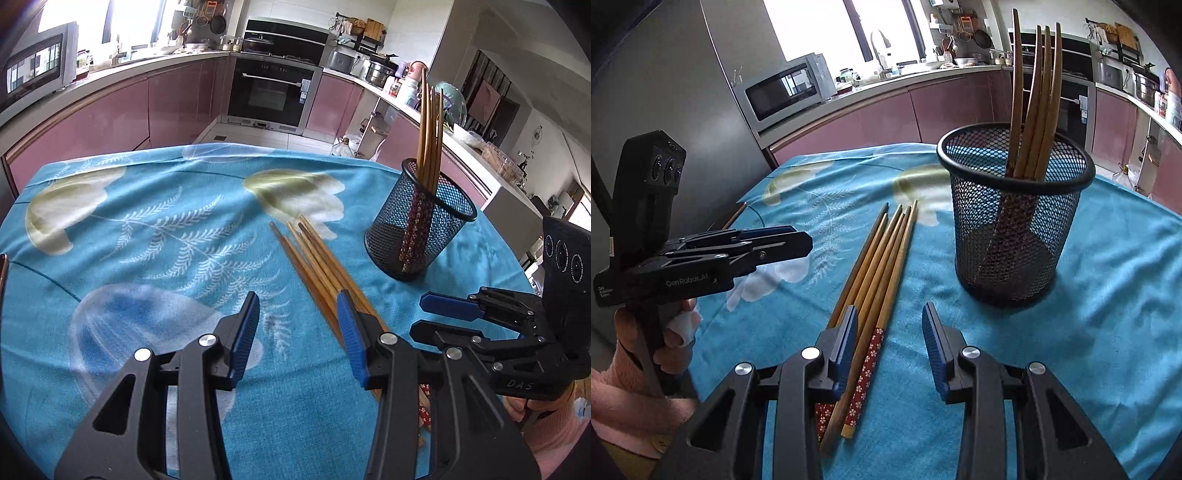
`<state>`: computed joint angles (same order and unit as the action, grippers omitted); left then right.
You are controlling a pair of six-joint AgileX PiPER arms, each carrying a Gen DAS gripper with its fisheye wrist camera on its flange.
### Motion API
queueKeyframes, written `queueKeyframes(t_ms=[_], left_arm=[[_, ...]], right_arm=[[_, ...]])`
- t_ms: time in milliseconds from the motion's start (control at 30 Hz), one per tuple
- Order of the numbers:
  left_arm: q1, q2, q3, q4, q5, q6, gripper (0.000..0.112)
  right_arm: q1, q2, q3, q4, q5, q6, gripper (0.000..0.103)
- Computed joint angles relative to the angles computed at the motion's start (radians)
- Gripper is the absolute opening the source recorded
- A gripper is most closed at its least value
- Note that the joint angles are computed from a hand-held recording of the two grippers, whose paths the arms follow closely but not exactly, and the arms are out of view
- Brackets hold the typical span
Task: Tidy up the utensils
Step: 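Move both open grippers back to the remaining chopsticks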
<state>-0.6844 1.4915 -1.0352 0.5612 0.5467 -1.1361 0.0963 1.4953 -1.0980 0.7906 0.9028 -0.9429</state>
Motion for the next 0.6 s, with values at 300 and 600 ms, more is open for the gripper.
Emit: queueKeyframes(t_ms=[300, 600], left_arm=[[-0.012, 0.072, -0.033, -0.09, -0.027, 0.078, 0.043], [-0.026, 0.125, -0.069, -0.087, 0.012, 0.081, 0.043]], right_arm=[[0.036, 0.008, 0.018, -0.06, -0.045, 0.039, 0.033], [0.075, 0.019, 0.017, -0.106, -0.093, 0.077, 0.033]])
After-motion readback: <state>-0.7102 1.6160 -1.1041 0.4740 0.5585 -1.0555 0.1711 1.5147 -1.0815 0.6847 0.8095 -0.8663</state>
